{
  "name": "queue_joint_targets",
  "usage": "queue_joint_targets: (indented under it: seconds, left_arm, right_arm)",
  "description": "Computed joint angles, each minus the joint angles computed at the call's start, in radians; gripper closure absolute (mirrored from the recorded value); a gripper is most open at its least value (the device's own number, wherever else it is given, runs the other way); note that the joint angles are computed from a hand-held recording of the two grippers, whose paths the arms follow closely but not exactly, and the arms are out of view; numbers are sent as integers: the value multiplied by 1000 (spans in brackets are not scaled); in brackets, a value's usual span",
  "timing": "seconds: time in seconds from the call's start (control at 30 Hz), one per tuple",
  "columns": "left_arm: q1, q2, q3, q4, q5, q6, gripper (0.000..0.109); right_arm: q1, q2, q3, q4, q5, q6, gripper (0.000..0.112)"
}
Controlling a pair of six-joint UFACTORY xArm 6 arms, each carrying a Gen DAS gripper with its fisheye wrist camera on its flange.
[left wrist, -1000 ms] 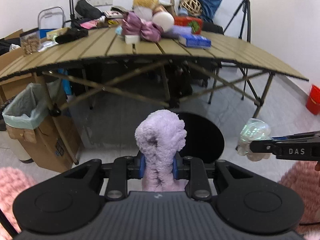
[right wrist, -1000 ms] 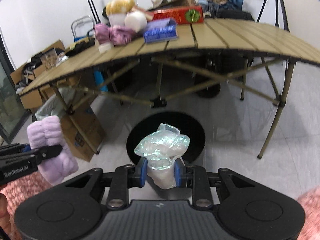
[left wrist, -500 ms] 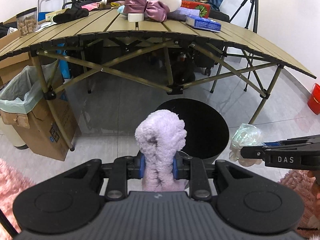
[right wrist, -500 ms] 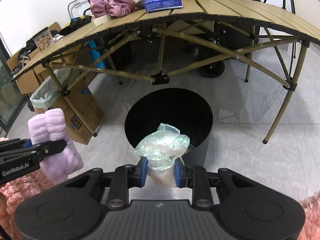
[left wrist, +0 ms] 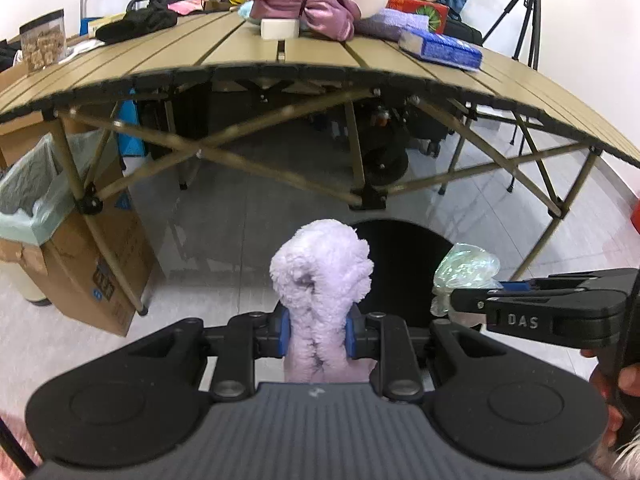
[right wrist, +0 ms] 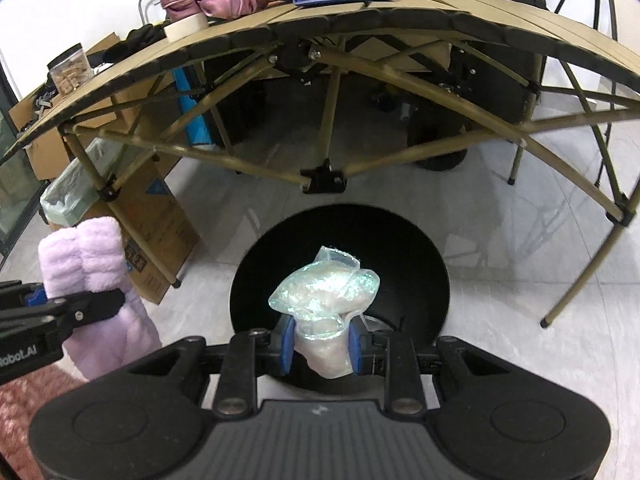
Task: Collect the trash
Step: 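Lift the lilac towel and clear bag and carry both over the black bin, then open the right tool to drop the clear bag into the bin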
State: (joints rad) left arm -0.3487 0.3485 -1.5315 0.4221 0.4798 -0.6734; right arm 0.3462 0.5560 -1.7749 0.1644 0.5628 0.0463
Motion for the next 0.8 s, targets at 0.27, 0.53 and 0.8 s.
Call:
queue_joint_targets:
  seconds: [0.27,0.53,0.8]
  left_arm:
    - [13,111,-149,48,41,-36,83]
    - [28,135,-172,46,58,-34,83]
    - [31,131,-170,61,46,-41,83]
  right_arm:
    - [-17,211,-309,-1,103,7,86]
    - [-13,365,-540,-63,192,32,61]
    - [-14,344,-501,-115,154,67,9]
